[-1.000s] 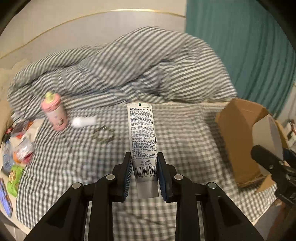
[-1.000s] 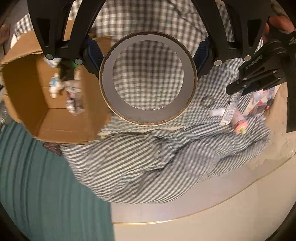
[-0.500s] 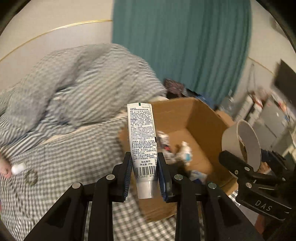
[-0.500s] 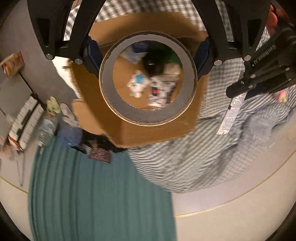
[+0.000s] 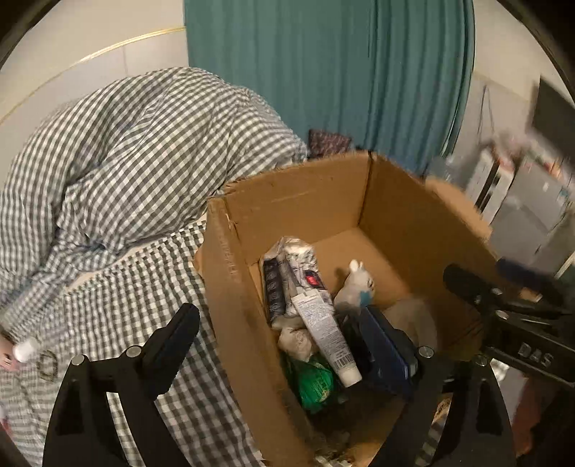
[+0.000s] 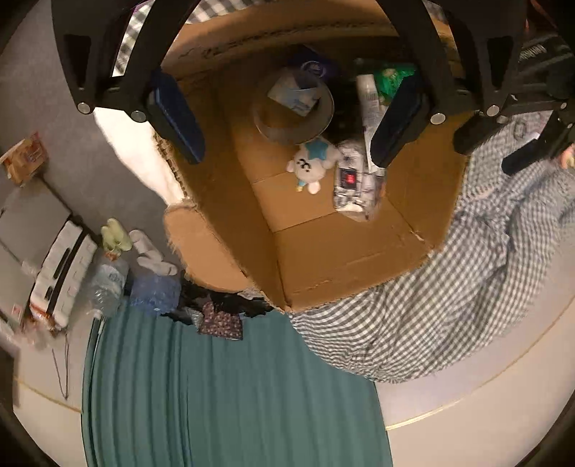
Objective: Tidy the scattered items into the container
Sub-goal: 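Carry the tube and tape roll into the box and open both tools, then move both tools back over the white bottle and bracelet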
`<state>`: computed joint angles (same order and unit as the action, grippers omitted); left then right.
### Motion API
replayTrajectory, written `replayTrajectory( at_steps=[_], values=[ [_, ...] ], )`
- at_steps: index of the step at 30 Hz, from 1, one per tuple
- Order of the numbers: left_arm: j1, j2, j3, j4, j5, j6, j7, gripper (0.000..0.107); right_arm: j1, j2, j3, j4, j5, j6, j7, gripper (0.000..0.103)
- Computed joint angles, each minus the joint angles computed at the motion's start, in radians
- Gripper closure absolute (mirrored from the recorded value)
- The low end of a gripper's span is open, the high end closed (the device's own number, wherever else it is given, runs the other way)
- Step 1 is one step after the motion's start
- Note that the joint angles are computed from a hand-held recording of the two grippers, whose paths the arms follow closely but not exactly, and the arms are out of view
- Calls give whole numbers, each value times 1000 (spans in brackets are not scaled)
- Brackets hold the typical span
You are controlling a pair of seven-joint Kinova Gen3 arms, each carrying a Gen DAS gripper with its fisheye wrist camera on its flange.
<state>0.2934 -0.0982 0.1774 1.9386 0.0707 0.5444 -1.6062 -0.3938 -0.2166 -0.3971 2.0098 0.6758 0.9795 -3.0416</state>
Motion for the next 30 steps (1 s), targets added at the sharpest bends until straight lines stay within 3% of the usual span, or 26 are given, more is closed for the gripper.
replayTrajectory(
  at_steps=[2, 4, 7, 10, 16, 23, 30],
  values=[
    [-36, -24, -8, 14, 34, 2, -33, 13, -5, 5, -9, -5, 2, 3, -7, 10],
    [-68, -46, -3, 21, 2, 7, -9, 13, -19, 15, -34, -17, 19, 23, -32, 10],
    [-76, -76, -48, 32, -30, 26, 17, 13, -51, 24, -56, -41, 35, 46, -52, 10],
    [-101, -109, -106, 35, 8, 62, -29, 12, -97, 47, -83, -85, 62, 91, -69, 10],
    [-207, -188, -158, 47, -30, 109, -37, 9, -222, 107, -137, -173, 139, 191, -130, 10],
    [-299, -287, -336, 68, 16, 149, -180, 4, -375, 198, -148, -272, 223, 226, -156, 10],
    [-367, -281, -553, 66, 88, 161, -396, 4, -517, 319, -117, -378, 277, 219, -114, 10]
  ],
)
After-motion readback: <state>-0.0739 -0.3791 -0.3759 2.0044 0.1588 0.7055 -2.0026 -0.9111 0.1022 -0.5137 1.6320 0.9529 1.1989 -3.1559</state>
